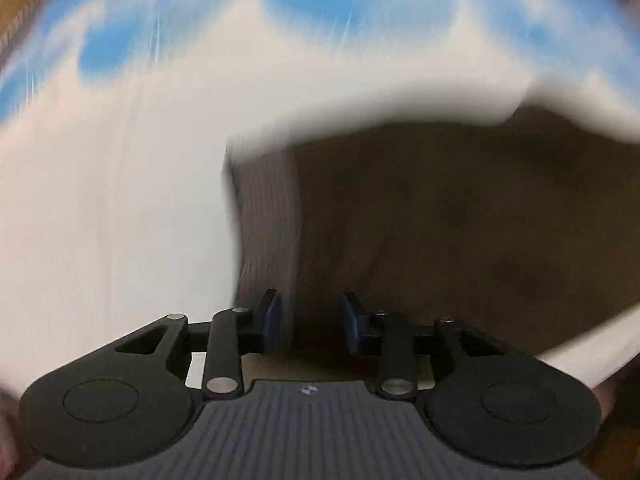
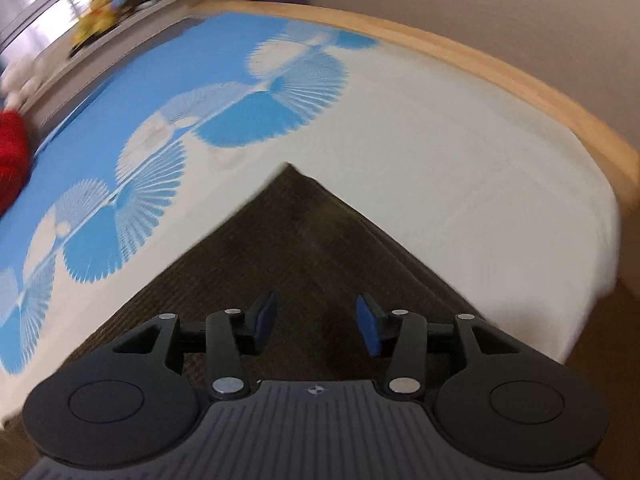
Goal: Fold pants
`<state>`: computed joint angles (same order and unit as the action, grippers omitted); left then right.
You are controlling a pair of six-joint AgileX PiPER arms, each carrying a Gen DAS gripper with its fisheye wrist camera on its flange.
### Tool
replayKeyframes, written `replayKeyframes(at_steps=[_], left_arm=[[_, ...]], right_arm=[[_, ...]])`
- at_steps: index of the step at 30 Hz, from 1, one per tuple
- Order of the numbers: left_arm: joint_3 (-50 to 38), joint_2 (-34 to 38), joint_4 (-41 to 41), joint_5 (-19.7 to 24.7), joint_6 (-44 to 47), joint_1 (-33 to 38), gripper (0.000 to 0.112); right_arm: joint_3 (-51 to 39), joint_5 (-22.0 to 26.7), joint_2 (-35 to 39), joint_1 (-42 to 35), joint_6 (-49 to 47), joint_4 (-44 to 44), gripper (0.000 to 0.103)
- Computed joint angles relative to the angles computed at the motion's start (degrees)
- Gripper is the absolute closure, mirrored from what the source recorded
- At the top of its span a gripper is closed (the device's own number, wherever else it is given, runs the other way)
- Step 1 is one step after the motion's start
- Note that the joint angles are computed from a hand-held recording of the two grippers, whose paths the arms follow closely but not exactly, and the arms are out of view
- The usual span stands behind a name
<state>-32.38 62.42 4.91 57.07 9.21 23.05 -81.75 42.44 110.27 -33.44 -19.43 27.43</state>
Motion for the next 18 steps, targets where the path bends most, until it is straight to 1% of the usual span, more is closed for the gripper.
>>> replayKeyframes(at_steps=[1,2,3,5,7,8,10,11,12,13,14,15,16,18], left_arm=[[-0.19,-0.34,1.87,0.74,-1.12,-2.59,0.069],[-0.19,-2.97,1.45,0.74,-1.26,-3.64,0.069],[-0.45,-6.21,-0.12,0.88,-0.98,-3.51,0.069],[-1.50,-9.68,-3.83,1.52,0.73,-2.59,0.069],[-2.19,-11.58,-6.24,1.38,-1.43,-5.06,0.069],[-2.19,-12.15,-5.13,0.83,-4.94,-8.44,0.069],[-3.08,-10.81,-2.54,-1.14,-9.77,-13.89,0.069],[-3.02,-8.80,-2.16,-2.21,-10.58,-15.26,0.068],[-2.69,-4.49,-0.83,-4.78,-11.70,-16.08,0.067],[-1.88,-1.29,2.79,-5.06,-14.91,-17.60,0.067],[-1.33,3.32,8.52,-4.69,-19.39,-20.25,0.071],[-0.74,5.64,12.24,-5.43,-22.33,-23.86,0.071],[-0.81,5.97,13.67,-5.53,-23.90,-26.00,0.071],[-2.07,5.48,13.37,-4.42,-26.79,-27.38,0.068]], right_arm=[[0.73,0.69,-0.01,-1.19,1.39,0.61,0.056],[1.51,1.29,0.04,-2.52,2.69,1.32,0.056],[3.21,1.51,-0.56,-4.14,2.72,2.24,0.056],[4.97,2.21,-1.26,-6.02,5.72,1.29,0.056],[6.37,0.09,-1.70,-7.27,7.52,0.63,0.056],[7.37,-1.16,-2.04,-7.69,7.68,0.88,0.056],[8.91,-2.04,-2.42,-9.26,5.56,3.76,0.056],[8.89,-1.62,-2.18,-9.77,5.45,4.70,0.055],[9.10,-0.95,-2.03,-10.57,4.89,6.42,0.055],[9.51,-0.60,-1.92,-11.22,3.69,8.31,0.053],[9.86,-0.52,-1.74,-11.59,2.17,10.07,0.051],[10.03,-0.55,-1.56,-11.99,0.81,10.96,0.050],[10.34,-1.28,-1.57,-11.99,0.89,10.38,0.048],[9.26,-1.58,-0.65,-12.21,3.20,8.40,0.045]])
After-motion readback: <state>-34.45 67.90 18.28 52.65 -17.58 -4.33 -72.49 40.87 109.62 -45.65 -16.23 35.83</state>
